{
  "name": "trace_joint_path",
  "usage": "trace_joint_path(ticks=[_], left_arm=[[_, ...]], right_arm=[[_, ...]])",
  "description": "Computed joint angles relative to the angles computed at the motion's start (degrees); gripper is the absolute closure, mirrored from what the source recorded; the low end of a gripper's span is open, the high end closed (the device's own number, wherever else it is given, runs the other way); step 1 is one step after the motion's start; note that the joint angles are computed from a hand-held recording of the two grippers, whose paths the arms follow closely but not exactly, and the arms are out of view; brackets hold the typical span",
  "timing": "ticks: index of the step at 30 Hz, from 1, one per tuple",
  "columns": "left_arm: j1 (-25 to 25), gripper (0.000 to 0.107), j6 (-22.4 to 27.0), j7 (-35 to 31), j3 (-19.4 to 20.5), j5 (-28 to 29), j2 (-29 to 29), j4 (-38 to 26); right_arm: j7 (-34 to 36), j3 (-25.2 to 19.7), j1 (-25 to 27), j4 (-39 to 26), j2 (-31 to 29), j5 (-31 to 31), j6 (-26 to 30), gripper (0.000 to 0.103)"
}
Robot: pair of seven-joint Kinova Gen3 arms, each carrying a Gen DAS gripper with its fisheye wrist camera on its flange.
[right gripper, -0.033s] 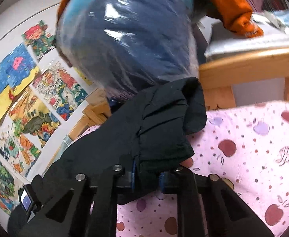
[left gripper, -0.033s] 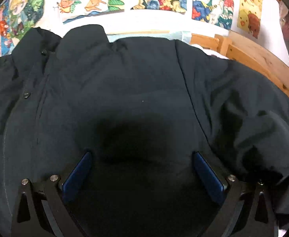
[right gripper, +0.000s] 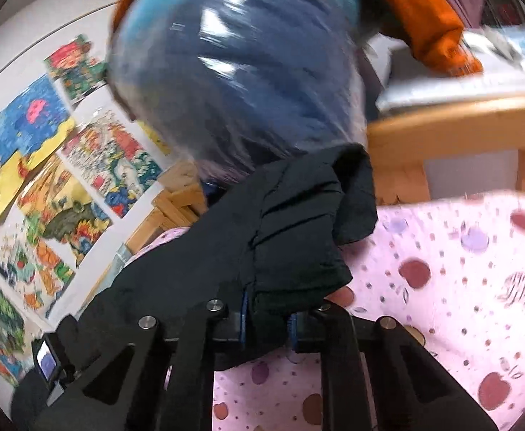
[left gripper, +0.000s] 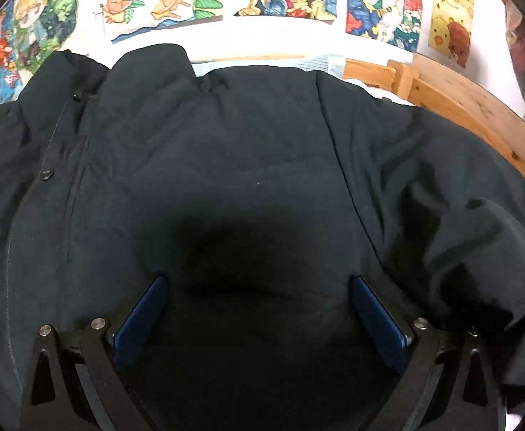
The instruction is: Fold large clothes
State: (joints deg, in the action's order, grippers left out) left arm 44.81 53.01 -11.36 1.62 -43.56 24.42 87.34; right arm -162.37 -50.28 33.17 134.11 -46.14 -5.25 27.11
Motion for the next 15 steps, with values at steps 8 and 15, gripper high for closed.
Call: trace_joint_path(ticks=[8, 15], left_arm=[[-7.1, 0.02, -5.5, -7.6, 3.4, 8.2, -10.8, 6.7], [-0.8, 0.02, -7.6, -6.6, -6.9, 12.0, -29.4, 19.2]], right_arm=[[9.7, 4.4, -10.2, -11.0, 1.7, 17.4, -3.9, 0.09], [25.3, 6.9, -26.2, -21.2, 19.4, 16.7, -19.3, 0.091]])
